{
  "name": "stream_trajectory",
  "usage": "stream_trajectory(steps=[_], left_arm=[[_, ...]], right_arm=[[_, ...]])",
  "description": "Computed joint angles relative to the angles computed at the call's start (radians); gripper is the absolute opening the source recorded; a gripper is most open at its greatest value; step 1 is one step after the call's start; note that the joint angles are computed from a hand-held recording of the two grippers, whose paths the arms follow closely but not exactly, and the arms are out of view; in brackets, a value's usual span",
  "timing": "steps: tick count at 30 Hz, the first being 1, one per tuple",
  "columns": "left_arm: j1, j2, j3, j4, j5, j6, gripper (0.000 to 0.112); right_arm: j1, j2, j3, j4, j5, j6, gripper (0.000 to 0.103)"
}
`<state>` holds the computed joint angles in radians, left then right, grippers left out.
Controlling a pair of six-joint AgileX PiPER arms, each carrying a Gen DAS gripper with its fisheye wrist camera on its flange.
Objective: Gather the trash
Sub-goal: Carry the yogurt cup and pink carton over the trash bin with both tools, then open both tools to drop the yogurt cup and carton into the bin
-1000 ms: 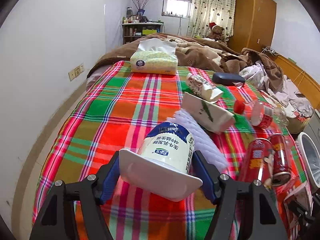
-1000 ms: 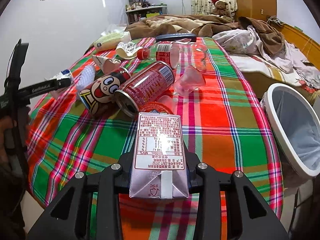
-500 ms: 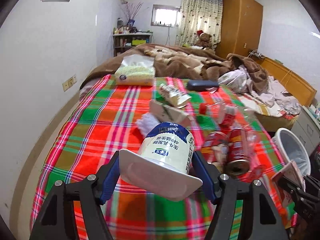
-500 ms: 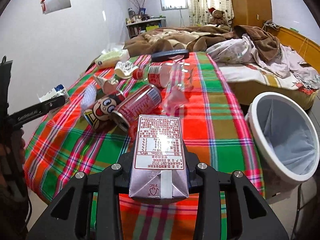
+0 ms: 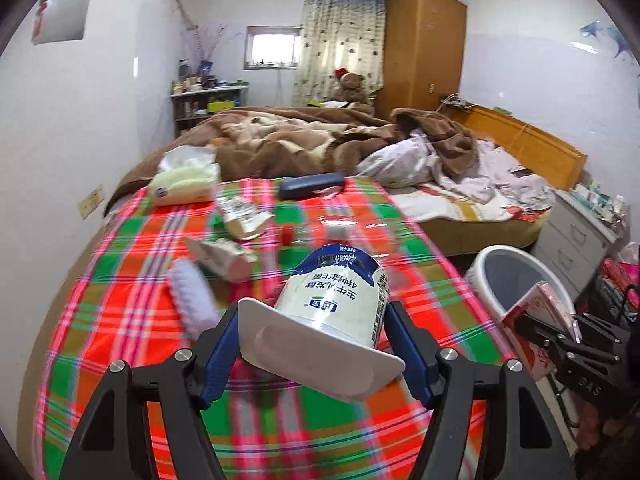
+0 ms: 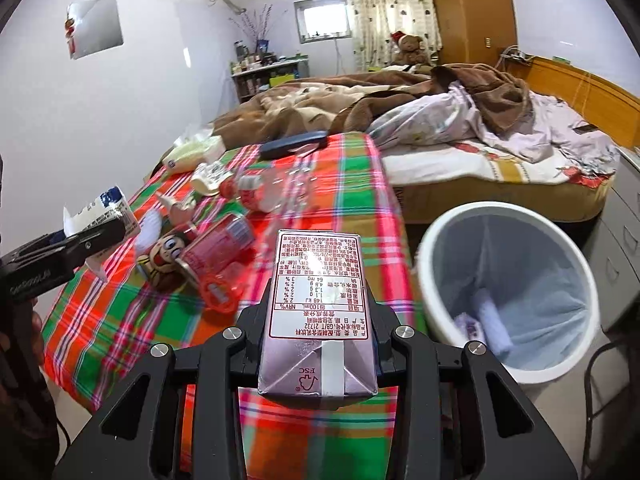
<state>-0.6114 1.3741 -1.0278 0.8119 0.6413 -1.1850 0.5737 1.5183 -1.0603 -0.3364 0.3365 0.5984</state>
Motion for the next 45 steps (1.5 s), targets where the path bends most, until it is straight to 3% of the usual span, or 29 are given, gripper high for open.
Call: stream_trajectory(steps=[10, 18, 28, 35, 45], left_arm=[[-0.133, 0.208, -0.237, -0.013, 0.026, 0.039, 0.070], [-0.172, 0.396, -0.465, -0.148, -0.008, 0.182, 0.070], [-0.192, 0.632, -0.770, -0.340, 0.023, 0.400, 0.070], [-0.192, 0.817, -1.031, -0.438, 0.117, 0.529, 0.071], [-0.162, 1.019, -1.326, -0.582, 0.230, 0.665, 0.071]], right_arm=[[-0.165, -0.036, 0.017, 0.189, -0.017, -0.217, 0.037], [-0.286, -0.014, -0.006, 0.296, -0.002, -0.380, 0.037], [-0.412, 0.040, -0.034, 0.440, 0.038, -0.564, 0.037], [-0.460, 0.100, -0.064, 0.530, 0.068, -0.694, 0.037], [-0.493, 0.170, -0.125, 0.506, 0.125, -0.744, 0.037]])
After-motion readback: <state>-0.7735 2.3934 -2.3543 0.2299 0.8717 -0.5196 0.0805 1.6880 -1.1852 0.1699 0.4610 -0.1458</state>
